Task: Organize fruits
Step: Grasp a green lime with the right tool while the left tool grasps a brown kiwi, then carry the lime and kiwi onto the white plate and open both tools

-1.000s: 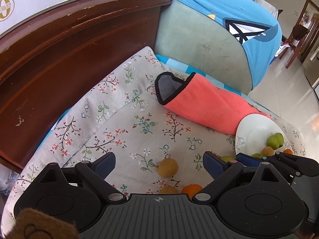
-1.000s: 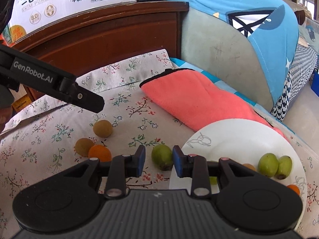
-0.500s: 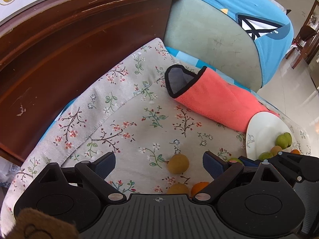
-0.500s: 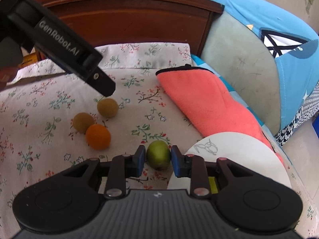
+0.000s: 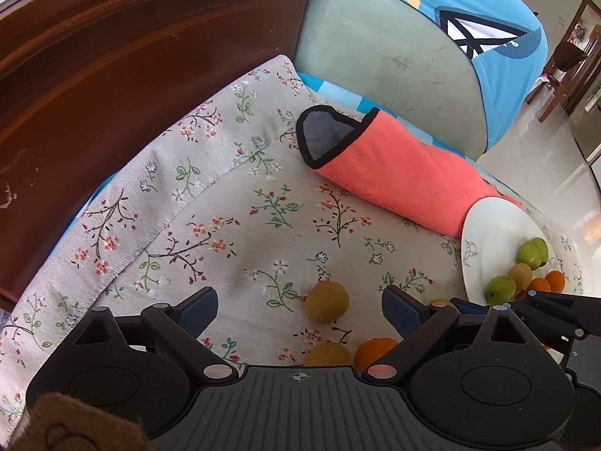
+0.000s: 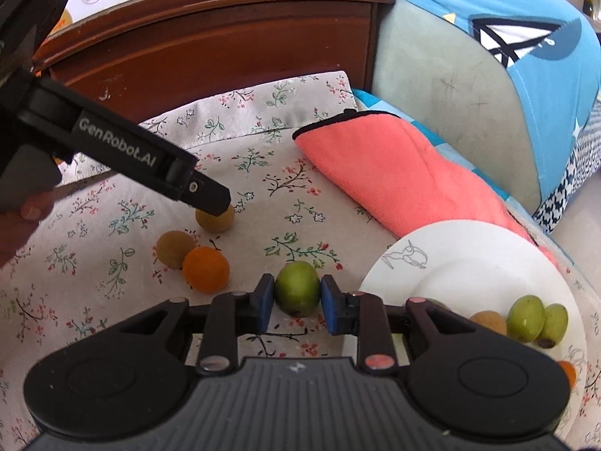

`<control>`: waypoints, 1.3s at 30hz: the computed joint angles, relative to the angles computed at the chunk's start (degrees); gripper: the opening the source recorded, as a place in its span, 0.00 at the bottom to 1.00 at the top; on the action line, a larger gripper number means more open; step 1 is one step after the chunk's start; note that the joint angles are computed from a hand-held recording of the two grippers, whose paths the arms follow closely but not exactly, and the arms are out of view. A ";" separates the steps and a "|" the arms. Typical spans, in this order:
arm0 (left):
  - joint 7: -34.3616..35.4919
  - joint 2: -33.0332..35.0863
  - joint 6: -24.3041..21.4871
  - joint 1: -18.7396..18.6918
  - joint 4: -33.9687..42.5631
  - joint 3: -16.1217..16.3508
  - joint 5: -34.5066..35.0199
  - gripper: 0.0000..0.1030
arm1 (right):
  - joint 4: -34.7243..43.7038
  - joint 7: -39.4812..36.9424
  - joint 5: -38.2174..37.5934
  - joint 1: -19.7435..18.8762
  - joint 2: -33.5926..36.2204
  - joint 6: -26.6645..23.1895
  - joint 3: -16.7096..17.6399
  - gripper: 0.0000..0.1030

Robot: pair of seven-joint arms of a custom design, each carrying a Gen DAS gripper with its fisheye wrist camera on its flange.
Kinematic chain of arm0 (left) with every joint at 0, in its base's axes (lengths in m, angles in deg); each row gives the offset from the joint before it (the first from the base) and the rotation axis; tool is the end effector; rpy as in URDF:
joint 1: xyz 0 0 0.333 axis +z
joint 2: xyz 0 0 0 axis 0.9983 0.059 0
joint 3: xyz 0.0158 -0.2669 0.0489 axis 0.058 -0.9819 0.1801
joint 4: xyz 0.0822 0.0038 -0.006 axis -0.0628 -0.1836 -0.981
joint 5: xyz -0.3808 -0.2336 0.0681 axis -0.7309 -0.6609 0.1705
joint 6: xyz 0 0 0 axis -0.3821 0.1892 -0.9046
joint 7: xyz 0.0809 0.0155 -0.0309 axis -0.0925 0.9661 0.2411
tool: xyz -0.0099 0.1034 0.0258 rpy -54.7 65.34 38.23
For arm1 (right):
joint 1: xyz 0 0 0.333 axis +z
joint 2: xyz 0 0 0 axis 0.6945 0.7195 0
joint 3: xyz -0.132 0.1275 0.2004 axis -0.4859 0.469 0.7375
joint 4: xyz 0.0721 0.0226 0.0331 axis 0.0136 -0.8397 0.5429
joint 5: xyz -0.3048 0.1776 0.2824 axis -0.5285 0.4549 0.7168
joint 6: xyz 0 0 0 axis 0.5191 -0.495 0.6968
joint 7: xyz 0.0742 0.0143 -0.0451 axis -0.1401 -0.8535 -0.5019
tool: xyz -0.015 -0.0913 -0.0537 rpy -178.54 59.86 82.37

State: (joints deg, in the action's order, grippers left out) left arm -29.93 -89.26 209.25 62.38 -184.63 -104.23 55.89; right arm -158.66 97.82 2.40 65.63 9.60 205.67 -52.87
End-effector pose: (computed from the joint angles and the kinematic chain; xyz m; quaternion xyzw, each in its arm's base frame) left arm 0.4145 -0.3972 0.3664 -0.7219 0.6321 -0.2486 0.1324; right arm 0.4430 0.1527 0.3889 -0.8365 0.4182 -0.1257 0.3311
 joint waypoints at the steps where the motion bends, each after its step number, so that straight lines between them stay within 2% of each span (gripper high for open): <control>1: -0.01 0.28 0.24 0.00 0.15 0.00 -0.08 0.93 | 0.10 0.64 0.17 -0.13 -0.12 -0.35 -0.03 0.25; 5: 0.81 1.46 1.04 -0.16 0.75 0.10 -0.95 0.91 | 0.25 2.87 0.19 -0.85 -0.68 -1.34 0.12 0.25; 8: 0.69 2.33 0.33 -0.16 1.36 -0.07 -0.69 0.86 | 0.28 5.30 -0.82 -1.95 -0.91 -1.61 0.80 0.25; 13: -1.39 3.37 -0.60 0.11 2.31 -0.59 2.34 0.67 | 0.22 7.48 -0.52 -2.15 -1.45 -2.11 0.17 0.25; 18: -2.61 3.83 -0.76 0.07 2.85 -0.82 5.44 0.39 | -0.06 7.79 -0.78 -2.01 -1.93 -2.08 0.02 0.25; 21: -3.08 3.61 0.58 -0.04 2.35 -0.69 5.82 0.31 | 0.01 8.05 -0.60 -1.89 -1.88 -1.88 -0.05 0.25; 31: -6.02 2.76 2.62 0.09 1.79 -0.71 6.61 0.30 | -0.28 8.75 0.15 -1.73 -2.40 -1.78 -0.50 0.25; 39: -10.77 1.91 1.66 0.82 2.61 -1.45 11.85 0.30 | -1.05 7.97 1.75 -1.32 -3.80 -1.03 -1.41 0.25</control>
State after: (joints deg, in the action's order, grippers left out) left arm -40.70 -87.35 210.91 63.21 -182.03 -105.68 67.74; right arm -159.71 105.79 4.15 64.30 5.80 204.64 -54.28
